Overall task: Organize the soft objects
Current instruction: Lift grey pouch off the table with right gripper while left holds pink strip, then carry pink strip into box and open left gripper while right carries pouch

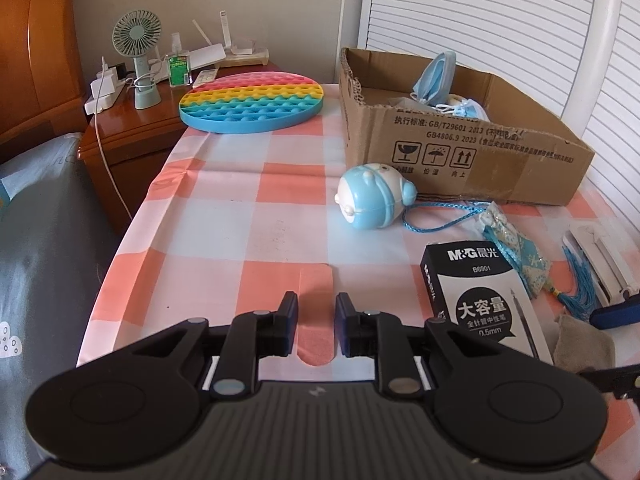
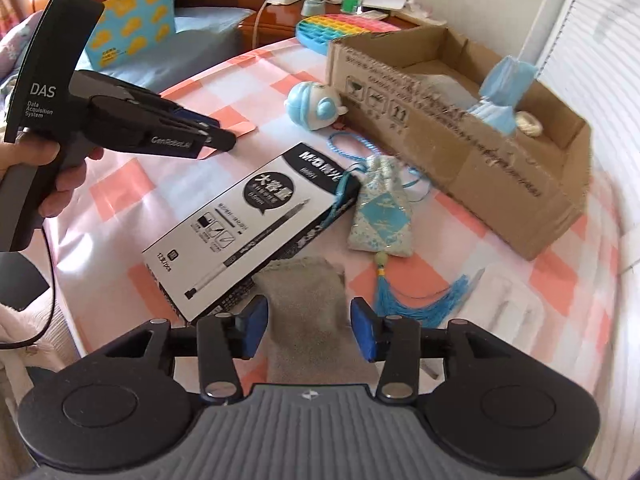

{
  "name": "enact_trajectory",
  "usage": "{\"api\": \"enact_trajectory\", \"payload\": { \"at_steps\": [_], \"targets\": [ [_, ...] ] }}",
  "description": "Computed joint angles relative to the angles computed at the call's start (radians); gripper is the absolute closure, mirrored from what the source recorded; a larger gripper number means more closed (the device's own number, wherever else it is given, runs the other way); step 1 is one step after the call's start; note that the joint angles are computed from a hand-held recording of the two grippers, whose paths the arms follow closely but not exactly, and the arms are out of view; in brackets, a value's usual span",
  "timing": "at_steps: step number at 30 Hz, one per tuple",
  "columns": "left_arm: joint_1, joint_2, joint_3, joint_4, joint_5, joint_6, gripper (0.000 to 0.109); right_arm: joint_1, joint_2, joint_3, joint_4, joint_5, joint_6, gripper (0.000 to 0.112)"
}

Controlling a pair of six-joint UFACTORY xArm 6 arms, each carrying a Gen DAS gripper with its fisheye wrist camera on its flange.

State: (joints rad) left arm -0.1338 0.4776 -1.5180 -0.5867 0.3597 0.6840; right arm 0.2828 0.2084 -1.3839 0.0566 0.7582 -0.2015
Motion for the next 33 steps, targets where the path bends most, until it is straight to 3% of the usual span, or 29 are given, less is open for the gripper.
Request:
{"api": "enact_trajectory", "payload": {
  "at_steps": [9, 11, 13, 15, 19, 33],
  "targets": [
    [-0.001, 0.009, -0.007, 0.048, -0.015, -0.049, 0.081, 0.008, -0.016, 0.066, -0.034, -0.071, -0.006, 0.064],
    [-0.006, 0.003, 0.002, 0.072, -0.021, -0.066, 0.071, 0.008, -0.020, 0.074, -0.046, -0.083, 0.003, 0.066],
    [-0.010, -0.005, 0.012, 0.053, -0.016, -0.044, 0.068, 0.006, -0.025, 0.081, -0.040, -0.090, 0.001, 0.068],
    [-0.015, -0.008, 0.022, 0.056, -0.033, -0.039, 0.071, 0.006, -0.029, 0.088, -0.048, -0.099, 0.004, 0.072],
    [-0.012, -0.005, 0.014, 0.020, -0.022, 0.000, 0.092, 0.006, -0.037, 0.099, -0.057, -0.113, 0.019, 0.077],
    [0.021, -0.045, -0.002, -0.034, 0.098, 0.162, 0.092, 0.002, -0.075, 0.111, -0.051, -0.120, 0.064, 0.082]
  ]
}}
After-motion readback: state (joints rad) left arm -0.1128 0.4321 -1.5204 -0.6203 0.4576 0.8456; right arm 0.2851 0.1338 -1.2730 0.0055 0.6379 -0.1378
